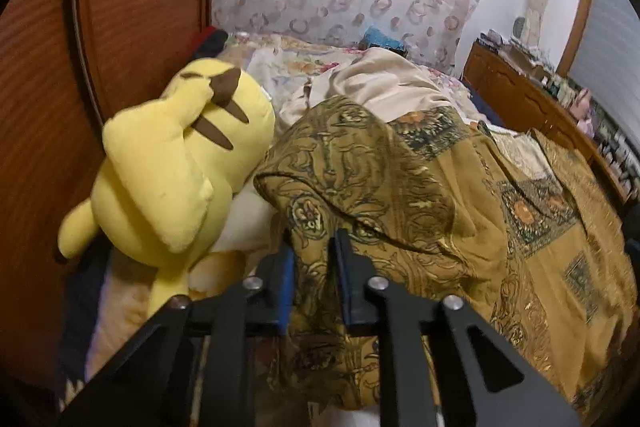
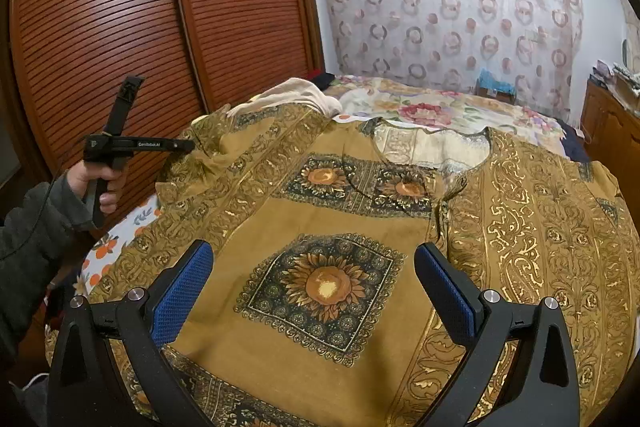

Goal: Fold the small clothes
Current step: 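Move the left tool to the shirt edge beside the yellow plush, then grasp the shirt edge with the left tool and lift it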

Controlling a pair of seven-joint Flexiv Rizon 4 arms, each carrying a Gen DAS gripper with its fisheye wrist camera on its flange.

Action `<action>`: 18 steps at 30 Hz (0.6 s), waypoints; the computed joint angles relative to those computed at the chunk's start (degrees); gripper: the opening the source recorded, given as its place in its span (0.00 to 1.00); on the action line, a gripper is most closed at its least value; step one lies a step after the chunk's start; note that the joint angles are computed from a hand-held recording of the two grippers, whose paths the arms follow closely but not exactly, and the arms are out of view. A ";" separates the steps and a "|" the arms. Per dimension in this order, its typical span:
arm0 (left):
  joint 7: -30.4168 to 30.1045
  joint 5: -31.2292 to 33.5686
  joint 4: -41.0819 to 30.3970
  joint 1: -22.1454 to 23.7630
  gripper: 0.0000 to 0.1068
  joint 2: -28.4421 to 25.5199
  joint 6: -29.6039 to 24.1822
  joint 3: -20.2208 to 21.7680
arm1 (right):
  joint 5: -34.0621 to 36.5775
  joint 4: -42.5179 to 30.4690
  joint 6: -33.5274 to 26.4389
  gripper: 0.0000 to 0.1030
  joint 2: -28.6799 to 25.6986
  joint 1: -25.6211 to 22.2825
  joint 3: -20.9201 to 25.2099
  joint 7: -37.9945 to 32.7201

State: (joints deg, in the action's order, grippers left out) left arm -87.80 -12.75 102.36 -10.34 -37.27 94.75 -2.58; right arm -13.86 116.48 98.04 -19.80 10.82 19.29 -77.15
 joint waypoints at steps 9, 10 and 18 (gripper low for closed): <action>-2.97 1.70 0.61 -12.28 0.04 2.69 4.72 13.42 | 0.06 0.19 0.63 1.00 -0.19 0.24 -0.46 0.17; -2.19 1.92 0.47 -11.61 0.01 3.07 4.93 12.42 | 0.02 0.25 0.75 1.00 -0.22 0.25 -0.58 0.20; 1.19 2.74 -3.52 -11.47 0.00 2.99 0.96 9.30 | -0.23 0.71 1.47 1.00 0.07 0.22 -1.25 0.94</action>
State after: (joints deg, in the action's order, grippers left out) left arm -86.61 -10.01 98.84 -21.81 -34.28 95.71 6.72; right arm -14.09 117.20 99.51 -19.73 11.04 18.04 -76.22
